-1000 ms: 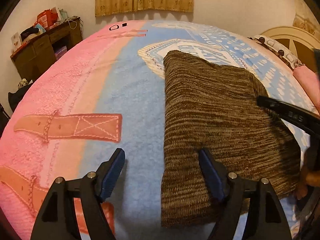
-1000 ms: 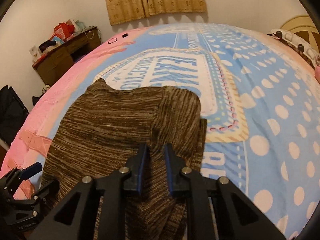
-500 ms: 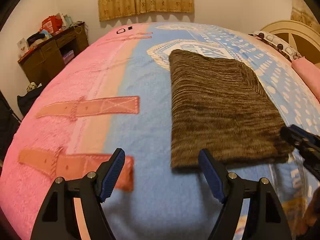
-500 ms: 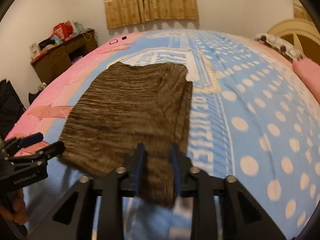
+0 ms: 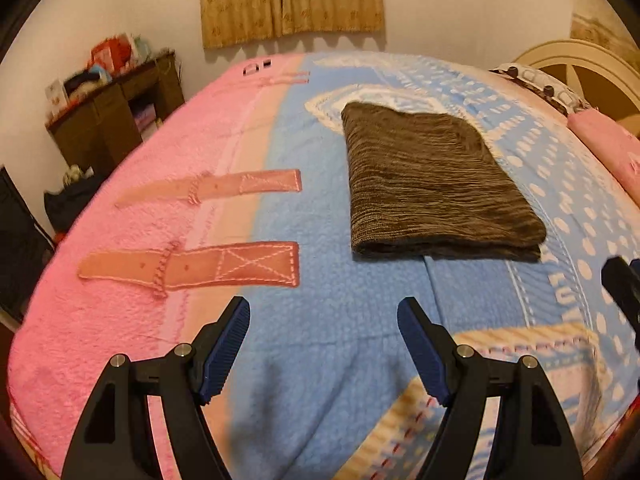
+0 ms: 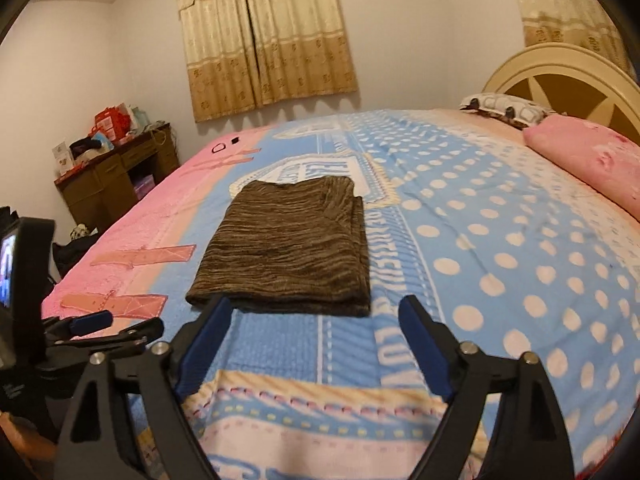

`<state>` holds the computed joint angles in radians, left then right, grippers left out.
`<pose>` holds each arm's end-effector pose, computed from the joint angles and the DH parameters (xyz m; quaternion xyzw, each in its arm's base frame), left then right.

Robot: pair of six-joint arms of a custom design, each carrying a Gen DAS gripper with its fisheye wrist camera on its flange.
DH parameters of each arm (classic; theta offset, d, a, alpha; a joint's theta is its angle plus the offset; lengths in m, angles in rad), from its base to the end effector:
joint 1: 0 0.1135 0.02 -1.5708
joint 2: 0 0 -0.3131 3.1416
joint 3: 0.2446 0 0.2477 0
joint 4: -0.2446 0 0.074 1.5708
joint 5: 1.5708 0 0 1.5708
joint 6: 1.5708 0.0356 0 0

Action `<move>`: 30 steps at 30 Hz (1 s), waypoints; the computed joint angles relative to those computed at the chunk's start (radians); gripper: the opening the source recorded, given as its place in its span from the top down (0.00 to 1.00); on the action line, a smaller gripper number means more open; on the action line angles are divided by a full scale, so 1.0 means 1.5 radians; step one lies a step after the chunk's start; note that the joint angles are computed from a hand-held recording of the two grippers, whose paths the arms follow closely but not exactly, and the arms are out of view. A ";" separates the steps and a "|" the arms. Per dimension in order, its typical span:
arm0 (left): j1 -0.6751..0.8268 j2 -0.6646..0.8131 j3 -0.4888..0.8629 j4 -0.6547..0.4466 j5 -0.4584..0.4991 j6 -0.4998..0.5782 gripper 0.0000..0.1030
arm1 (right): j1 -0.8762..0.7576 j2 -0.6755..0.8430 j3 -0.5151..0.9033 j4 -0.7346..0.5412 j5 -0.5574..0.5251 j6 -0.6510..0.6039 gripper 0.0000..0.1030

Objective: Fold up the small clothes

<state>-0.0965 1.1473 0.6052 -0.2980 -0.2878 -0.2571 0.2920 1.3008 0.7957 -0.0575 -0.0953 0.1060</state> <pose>0.2004 -0.0092 0.2458 -0.1252 0.9173 0.0697 0.3716 0.2561 0.0805 0.2931 -0.1041 0.8687 0.1363 0.4647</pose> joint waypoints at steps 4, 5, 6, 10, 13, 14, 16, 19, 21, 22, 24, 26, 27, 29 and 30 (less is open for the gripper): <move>-0.029 -0.032 -0.015 -0.026 -0.032 -0.014 0.25 | 0.004 -0.029 -0.015 -0.014 0.038 0.047 0.03; -0.030 -0.030 -0.017 -0.031 -0.026 -0.016 0.25 | 0.004 -0.028 -0.011 -0.027 0.039 0.055 0.02; -0.030 -0.027 -0.017 -0.035 -0.024 -0.017 0.25 | 0.003 -0.025 -0.008 -0.036 0.036 0.059 0.02; -0.048 -0.021 -0.029 -0.044 -0.028 -0.034 0.25 | 0.009 -0.018 -0.006 -0.055 0.044 0.065 0.02; -0.064 -0.014 -0.030 -0.046 -0.037 -0.040 0.25 | 0.015 -0.019 -0.007 -0.063 0.045 0.055 0.02; -0.066 -0.011 -0.028 -0.041 -0.038 -0.035 0.25 | 0.017 -0.019 -0.009 -0.063 0.049 0.050 0.02; -0.065 -0.010 -0.027 -0.031 -0.036 -0.024 0.25 | 0.018 -0.022 -0.015 -0.058 0.053 0.041 0.02; -0.016 0.018 -0.002 0.003 0.020 0.022 0.25 | -0.014 -0.012 -0.008 -0.047 0.015 0.028 0.02; 0.030 0.053 0.029 0.016 0.080 0.043 0.25 | -0.045 0.008 0.012 -0.041 -0.011 0.025 0.02; 0.044 0.067 0.041 0.020 0.098 0.048 0.25 | -0.063 0.023 0.027 -0.034 -0.026 0.022 0.02; 0.082 0.117 0.083 0.031 0.161 0.065 0.25 | -0.084 0.053 0.062 -0.029 -0.036 0.011 0.02; 0.113 0.175 0.133 0.044 0.210 0.060 0.25 | -0.097 0.097 0.112 -0.036 -0.045 0.001 0.02; 0.119 0.188 0.145 0.051 0.222 0.057 0.25 | -0.100 0.119 0.134 -0.037 -0.048 -0.002 0.02; 0.129 0.231 0.184 0.071 0.236 0.046 0.25 | -0.100 0.164 0.177 -0.035 -0.053 -0.009 0.02; 0.131 0.253 0.206 0.068 0.236 0.040 0.25 | -0.098 0.187 0.200 -0.038 -0.055 -0.013 0.02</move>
<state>0.0999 1.5261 0.9135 -0.1965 0.0669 -0.1974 0.1451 1.5817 1.0956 -0.1138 -0.1775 0.0858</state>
